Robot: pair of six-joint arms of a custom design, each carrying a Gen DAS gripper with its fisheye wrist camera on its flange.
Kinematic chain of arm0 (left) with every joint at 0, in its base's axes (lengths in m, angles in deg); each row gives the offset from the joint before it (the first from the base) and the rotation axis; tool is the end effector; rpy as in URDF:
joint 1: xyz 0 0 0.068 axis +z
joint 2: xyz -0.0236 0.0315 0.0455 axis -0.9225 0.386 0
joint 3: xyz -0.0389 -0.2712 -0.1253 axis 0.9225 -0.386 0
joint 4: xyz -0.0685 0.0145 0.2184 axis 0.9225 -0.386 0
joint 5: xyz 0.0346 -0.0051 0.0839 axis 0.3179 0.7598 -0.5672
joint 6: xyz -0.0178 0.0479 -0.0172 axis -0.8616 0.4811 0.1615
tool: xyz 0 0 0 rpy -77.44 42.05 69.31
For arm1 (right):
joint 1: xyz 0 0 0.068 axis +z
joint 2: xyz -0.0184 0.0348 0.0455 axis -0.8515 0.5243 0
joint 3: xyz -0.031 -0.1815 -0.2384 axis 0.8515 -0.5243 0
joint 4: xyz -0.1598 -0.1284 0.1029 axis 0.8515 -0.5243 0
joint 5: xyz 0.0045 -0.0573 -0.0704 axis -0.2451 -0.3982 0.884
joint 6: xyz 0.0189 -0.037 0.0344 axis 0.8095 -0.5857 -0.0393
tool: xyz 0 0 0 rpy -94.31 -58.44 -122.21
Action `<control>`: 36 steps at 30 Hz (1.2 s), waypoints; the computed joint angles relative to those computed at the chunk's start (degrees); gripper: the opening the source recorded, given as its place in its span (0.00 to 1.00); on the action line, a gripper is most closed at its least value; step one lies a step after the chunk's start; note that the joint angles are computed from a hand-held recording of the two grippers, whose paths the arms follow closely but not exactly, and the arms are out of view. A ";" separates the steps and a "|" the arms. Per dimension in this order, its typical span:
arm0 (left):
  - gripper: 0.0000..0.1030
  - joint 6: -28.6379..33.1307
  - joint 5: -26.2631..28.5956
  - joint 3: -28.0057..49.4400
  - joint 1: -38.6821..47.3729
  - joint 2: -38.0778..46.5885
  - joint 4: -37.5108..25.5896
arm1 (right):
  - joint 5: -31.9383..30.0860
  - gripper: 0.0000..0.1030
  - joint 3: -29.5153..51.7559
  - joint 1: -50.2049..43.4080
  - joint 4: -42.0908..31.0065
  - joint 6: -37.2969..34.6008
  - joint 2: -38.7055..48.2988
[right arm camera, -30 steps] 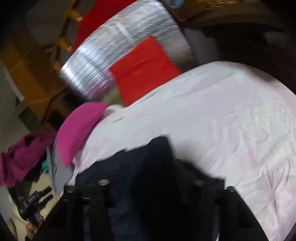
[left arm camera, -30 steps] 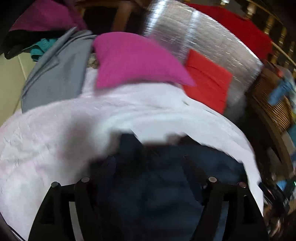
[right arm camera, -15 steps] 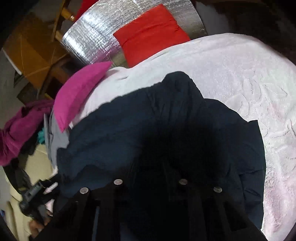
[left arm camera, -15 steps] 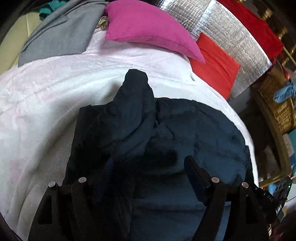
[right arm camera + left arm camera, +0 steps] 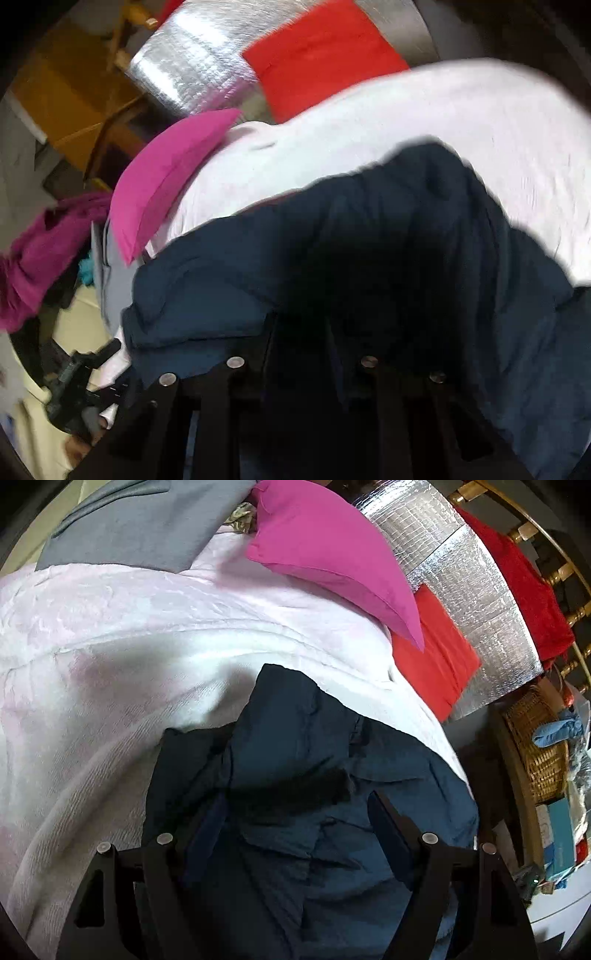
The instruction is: Fold large clothes
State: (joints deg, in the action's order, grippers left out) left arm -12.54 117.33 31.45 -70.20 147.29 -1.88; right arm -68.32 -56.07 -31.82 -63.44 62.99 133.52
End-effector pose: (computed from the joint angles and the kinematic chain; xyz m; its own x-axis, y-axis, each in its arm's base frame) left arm 0.4233 -0.0437 0.1887 -0.9089 -0.0203 -0.4165 0.2533 0.7664 -0.5903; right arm 0.1962 0.0866 0.1913 -0.4760 0.7446 -0.4680 0.4855 0.6662 0.5662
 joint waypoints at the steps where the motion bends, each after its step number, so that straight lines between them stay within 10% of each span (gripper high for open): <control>1: 0.77 0.19 -0.88 -0.26 -0.29 -0.62 -0.14 | 1.14 0.28 0.41 0.93 -2.17 0.53 -1.21; 10: 0.77 10.06 1.77 -4.59 4.66 -10.04 -8.16 | 19.20 0.30 0.78 24.01 -26.04 18.50 -19.02; 17: 0.77 19.51 5.10 -13.44 15.02 -16.27 -12.66 | 33.15 0.30 5.48 54.34 -48.23 52.72 -13.35; 25: 0.83 22.72 -6.35 -21.81 12.64 -16.04 -6.82 | 30.98 0.31 0.36 55.65 -40.24 53.24 -10.51; 28: 0.83 20.47 -2.83 -19.35 14.80 -13.16 -10.19 | 32.65 0.32 0.05 57.90 -40.97 54.44 -11.72; 32: 0.81 23.38 -0.77 -22.80 16.38 -18.50 -8.42 | 39.82 0.66 -0.18 68.29 -43.76 64.83 -11.20; 36: 0.84 28.73 4.65 -28.47 20.76 -25.35 -9.02 | 45.23 0.68 -1.63 77.65 -38.67 73.26 -6.63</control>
State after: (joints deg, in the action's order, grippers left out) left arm 16.19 121.98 2.97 -49.44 121.94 -10.89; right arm -23.09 -57.70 45.83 -102.11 136.25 126.89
